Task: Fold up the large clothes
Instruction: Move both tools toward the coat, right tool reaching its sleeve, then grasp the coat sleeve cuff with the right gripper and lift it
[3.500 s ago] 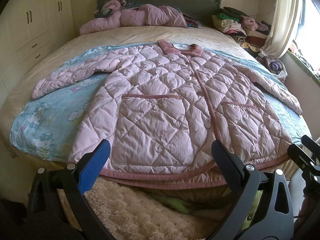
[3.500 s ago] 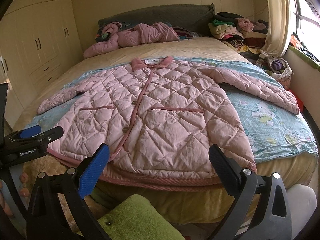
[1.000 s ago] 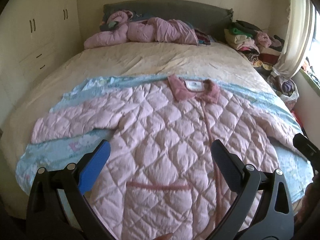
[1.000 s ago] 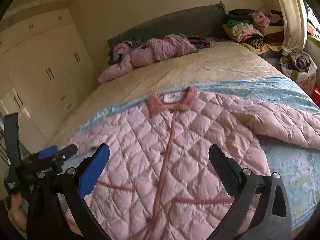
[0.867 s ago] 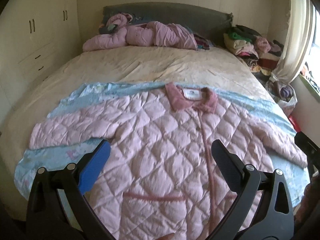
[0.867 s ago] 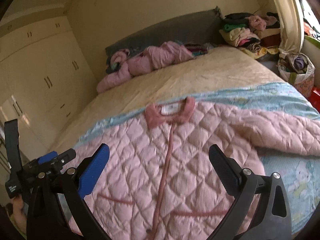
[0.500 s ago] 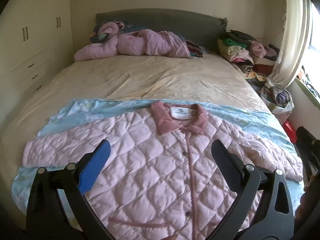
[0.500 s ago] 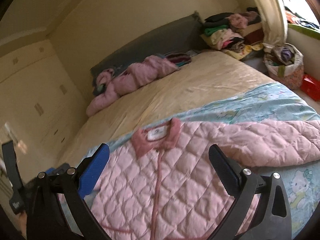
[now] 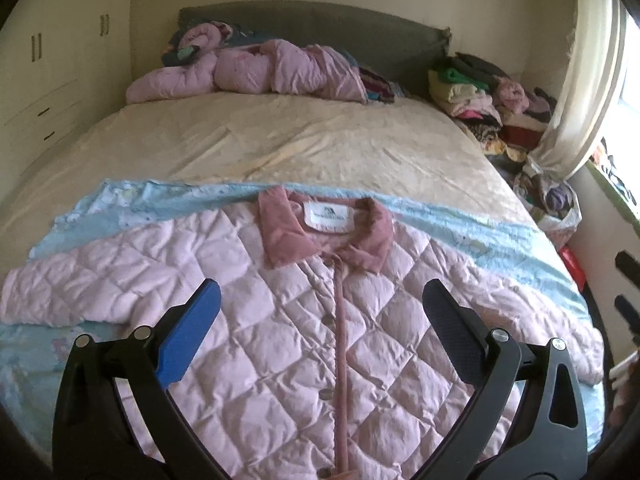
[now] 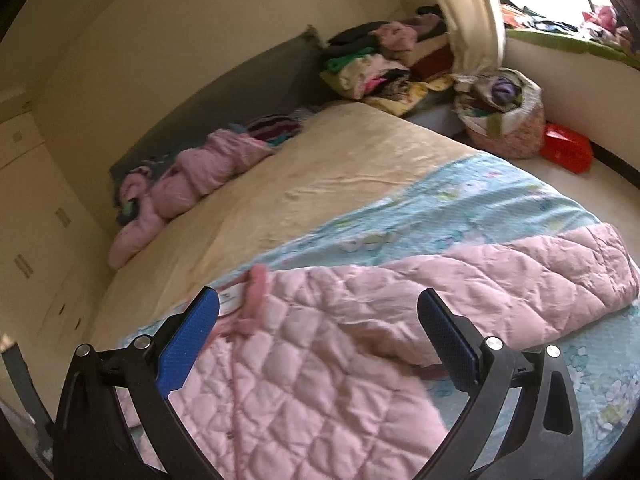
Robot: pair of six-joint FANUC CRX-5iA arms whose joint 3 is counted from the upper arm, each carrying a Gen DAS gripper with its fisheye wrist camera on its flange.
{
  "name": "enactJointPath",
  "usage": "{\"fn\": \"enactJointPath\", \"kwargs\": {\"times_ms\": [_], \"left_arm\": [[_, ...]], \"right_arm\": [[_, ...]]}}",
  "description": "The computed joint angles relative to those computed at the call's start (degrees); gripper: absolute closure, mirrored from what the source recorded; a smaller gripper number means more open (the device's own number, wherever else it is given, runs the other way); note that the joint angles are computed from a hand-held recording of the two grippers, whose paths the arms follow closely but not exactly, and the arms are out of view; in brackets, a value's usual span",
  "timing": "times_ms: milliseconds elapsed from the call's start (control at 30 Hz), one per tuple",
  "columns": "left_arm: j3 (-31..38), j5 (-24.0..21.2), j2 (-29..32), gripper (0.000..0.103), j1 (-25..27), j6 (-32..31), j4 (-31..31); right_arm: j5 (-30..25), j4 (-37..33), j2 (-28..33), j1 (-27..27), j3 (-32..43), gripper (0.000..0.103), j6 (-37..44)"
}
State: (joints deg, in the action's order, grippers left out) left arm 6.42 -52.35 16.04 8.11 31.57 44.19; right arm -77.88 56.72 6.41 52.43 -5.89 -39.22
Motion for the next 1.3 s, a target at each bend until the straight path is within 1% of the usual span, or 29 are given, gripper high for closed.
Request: {"fn": "enactJointPath", "kwargs": {"times_ms": [133, 200, 267, 367, 500, 633, 767, 900, 1133, 1200, 1300], "left_arm": [[-4.32, 2.96, -0.92, 0.008, -1.36, -5.39, 1.46], [-4.71, 2.99, -0.53, 0.008, -1.78, -6.06, 0.9], [-4.69, 2.6, 0.23, 0.008, -1.95, -5.94, 0.47], [-4.2, 2.98, 1.49, 0.008, -2.59, -4.72, -2.19], [-3.79, 2.76, 2.9, 0.008, -2.89, -4.71, -2.96], [-3.27, 3.65, 3.86, 0.008, -3.35, -3.84, -5.53], [-3.01, 3.43, 4.84, 0.008, -3.73, -3.89, -7.29], [-3.41, 5.13, 5.34, 0.008, -4.47, -4.24, -9.76], [-1.49, 3.2, 7.02, 0.008, -4.5, -2.26, -12.72], [-0.98, 2.38, 7.3, 0.008, -4.29, -1.89, -12.81], [-0.01, 1.07, 7.79, 0.008, -3.89, -1.26, -12.4]], "right_arm": [[-1.91, -1.8, -2.09, -0.25, -4.31, 0.004, -3.74], [-3.25, -2.94, -3.05, -0.25, -6.6, 0.004, -5.71], [-4.15, -4.56, -4.16, -0.26, -8.63, 0.004, -7.73], [-4.85, -7.24, -5.81, -0.32, -11.82, 0.004, -11.55], [-5.75, -10.97, -7.74, 0.07, -15.42, 0.004, -16.55], [-6.84, -14.49, -10.33, 1.29, -19.11, 0.004, -22.75], [-8.89, -17.41, -12.58, 2.87, -22.41, 0.004, -29.12], [-8.38, -19.98, -15.04, 4.27, -26.0, 0.004, -35.35], [-4.28, -23.45, -19.55, 5.38, -32.49, 0.004, -44.14], [-2.52, -22.85, -21.46, 5.44, -35.48, 0.004, -47.14], [-1.92, -21.71, -22.82, 5.61, -38.32, 0.004, -49.54]]}}
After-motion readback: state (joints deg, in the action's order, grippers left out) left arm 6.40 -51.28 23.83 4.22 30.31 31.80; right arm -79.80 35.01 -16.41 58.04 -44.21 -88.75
